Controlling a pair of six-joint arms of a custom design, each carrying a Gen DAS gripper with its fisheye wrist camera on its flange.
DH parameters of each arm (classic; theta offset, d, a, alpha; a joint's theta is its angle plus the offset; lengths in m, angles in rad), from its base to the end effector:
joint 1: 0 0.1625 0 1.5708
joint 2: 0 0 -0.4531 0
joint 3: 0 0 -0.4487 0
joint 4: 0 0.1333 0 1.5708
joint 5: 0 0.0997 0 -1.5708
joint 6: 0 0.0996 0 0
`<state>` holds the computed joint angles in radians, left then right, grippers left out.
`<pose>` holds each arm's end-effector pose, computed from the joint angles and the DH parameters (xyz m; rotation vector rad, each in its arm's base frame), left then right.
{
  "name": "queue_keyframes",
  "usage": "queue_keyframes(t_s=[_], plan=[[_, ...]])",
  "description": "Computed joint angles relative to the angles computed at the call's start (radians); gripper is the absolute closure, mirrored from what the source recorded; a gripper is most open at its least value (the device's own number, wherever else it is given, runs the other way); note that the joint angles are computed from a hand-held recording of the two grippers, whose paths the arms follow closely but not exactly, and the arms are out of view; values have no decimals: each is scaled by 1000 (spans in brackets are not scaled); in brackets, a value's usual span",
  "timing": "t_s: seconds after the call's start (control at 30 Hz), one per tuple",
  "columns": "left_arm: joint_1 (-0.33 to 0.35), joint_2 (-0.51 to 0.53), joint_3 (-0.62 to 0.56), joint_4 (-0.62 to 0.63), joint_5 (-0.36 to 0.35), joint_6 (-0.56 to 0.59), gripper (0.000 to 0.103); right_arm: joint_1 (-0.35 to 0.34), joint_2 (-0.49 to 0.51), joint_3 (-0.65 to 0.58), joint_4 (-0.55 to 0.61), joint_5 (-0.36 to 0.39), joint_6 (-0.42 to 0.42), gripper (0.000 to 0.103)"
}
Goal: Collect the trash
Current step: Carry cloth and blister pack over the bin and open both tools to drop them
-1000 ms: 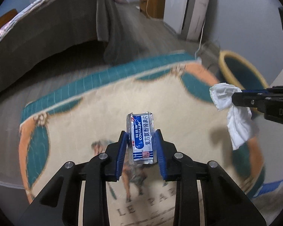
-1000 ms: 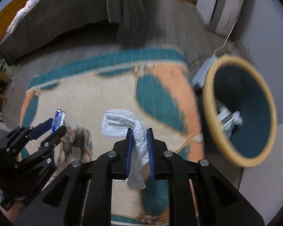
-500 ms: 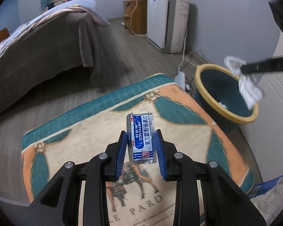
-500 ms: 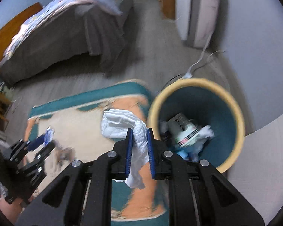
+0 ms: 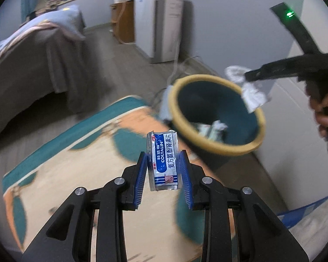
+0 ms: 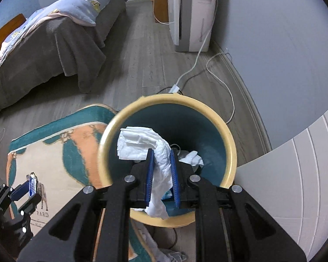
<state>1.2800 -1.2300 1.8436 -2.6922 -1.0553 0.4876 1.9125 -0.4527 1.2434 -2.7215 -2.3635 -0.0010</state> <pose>-0.0109 -0.6727 0.3039 0.7977 2.3999 -0.5862 0.3406 -0.7715 0.0114 0.2248 -2.3511 0.5894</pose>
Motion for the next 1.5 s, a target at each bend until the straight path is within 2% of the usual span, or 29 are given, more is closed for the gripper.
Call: queue_keyframes(t_s=[0.27,0.5,0.67,0.73,0.8,0.83,0.9,0.97,1.0,1.23,1.37,1.4,1.43,1.47,1.5], plan=[[-51,127,-94,64,1,36,71,-52,-21,27,30,-2,91,88],[-54,233,-171,86,35,71,71,-71,-10,17,45,-19,108,88],[-46,284,-206,50,46,98,69,-82,-7,12,51,-13,121,88],[-45,297,-216,39,52,105,64,-82,1,3,46,-29,109,88],[-41,305,-223,27,52,107,47,-84,6,-2,39,-24,103,87],[-39,306,-225,20,48,107,46,-86,8,-4,42,-21,103,86],[-32,305,-229,25,39,94,43,-87,12,-10,58,-18,106,78],[-28,305,-231,24,38,85,39,-86,20,-20,78,-33,110,63],[-27,304,-230,20,38,83,39,-87,22,-23,84,-33,108,61],[-26,287,-212,5,40,77,35,-84,19,-24,97,-41,120,59],[-40,246,-169,-8,47,89,18,-72,-15,11,74,-8,167,57],[-47,231,-156,-14,51,92,9,-64,-24,21,61,-5,164,53],[-53,221,-145,-21,57,93,7,-54,-34,36,42,-7,153,43],[-59,206,-135,-22,61,90,7,-42,-45,51,24,-13,140,28],[-65,192,-126,-20,64,83,6,-28,-57,67,1,-28,124,20]])
